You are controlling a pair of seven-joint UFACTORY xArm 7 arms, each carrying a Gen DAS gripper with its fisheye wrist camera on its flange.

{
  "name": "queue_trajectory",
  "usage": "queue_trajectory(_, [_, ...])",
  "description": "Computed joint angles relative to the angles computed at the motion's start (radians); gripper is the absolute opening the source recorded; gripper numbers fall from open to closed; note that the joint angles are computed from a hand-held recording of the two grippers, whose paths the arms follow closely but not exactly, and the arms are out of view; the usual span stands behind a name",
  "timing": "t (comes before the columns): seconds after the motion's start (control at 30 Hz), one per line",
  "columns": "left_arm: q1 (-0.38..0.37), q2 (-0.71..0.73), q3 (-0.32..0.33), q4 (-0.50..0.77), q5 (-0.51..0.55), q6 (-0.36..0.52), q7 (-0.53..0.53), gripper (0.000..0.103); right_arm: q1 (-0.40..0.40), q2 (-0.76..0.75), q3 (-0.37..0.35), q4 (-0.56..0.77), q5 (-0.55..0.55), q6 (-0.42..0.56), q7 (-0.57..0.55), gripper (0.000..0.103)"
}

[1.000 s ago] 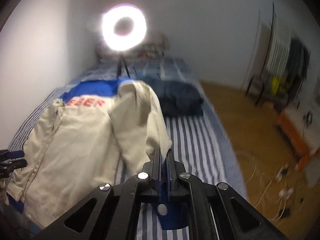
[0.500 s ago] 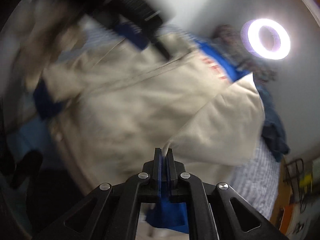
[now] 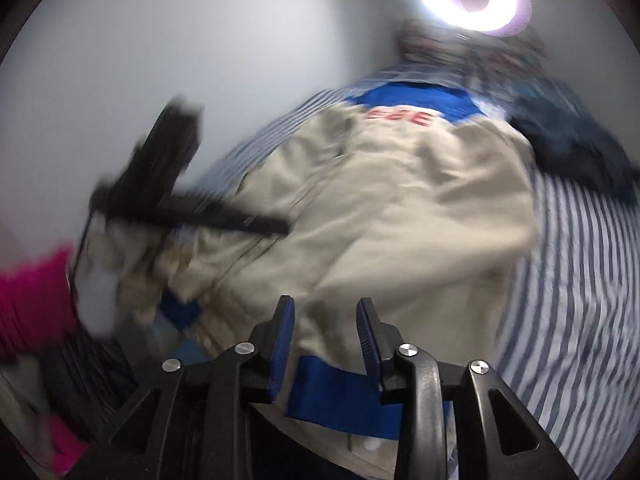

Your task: Fold large clothes

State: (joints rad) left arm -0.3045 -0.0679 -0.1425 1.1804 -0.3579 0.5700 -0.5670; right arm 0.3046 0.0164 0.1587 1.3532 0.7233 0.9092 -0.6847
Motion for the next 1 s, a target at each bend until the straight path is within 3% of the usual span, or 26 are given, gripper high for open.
queue_trajectory(0.1, [-0.012,0.028,-0.008,0.031,-0.019,0.015,0.02,0.06,-0.039,0.018,-0.029,0.001,0.094,0.031,0.021,0.037])
queue_trajectory(0.27, [-0.018,0.065,-0.011,0.044,-0.176,0.01,0.087,0.06,-0.042,0.069,-0.021,0.018,-0.104,-0.017,0.188,0.042])
queue_trajectory(0.4, [-0.016,0.089,-0.018,0.07,-0.166,0.013,0.102,0.06,-0.037,0.141,-0.005,0.052,-0.204,0.037,0.273,0.041])
queue_trajectory(0.47, [-0.018,0.107,-0.021,0.094,-0.119,0.023,0.095,0.059,-0.03,0.167,0.003,0.058,-0.245,0.048,0.313,0.029])
queue_trajectory(0.5, [-0.02,0.114,-0.022,0.105,-0.08,0.032,0.083,0.047,-0.028,0.173,0.007,0.053,-0.25,0.029,0.322,0.018])
queue_trajectory(0.53, [-0.021,0.119,-0.022,0.117,-0.043,0.05,0.071,0.028,-0.028,0.166,0.01,0.045,-0.253,0.017,0.33,0.013])
queue_trajectory(0.6, [-0.028,0.121,-0.023,0.135,0.047,0.086,0.033,0.009,-0.038,0.133,0.021,0.028,-0.202,0.004,0.313,0.01])
queue_trajectory(0.77, [-0.046,0.107,-0.025,0.137,0.272,0.135,-0.056,0.005,-0.037,-0.039,0.015,-0.065,-0.01,0.006,0.146,0.009])
queue_trajectory(0.83, [-0.046,0.105,-0.023,0.132,0.309,0.167,-0.081,0.005,-0.014,-0.086,0.006,-0.085,0.024,0.032,0.073,0.009])
queue_trajectory(1.0, [-0.039,0.069,-0.024,0.094,0.318,0.182,-0.091,0.005,0.016,-0.081,0.006,-0.104,-0.193,0.032,0.184,0.009])
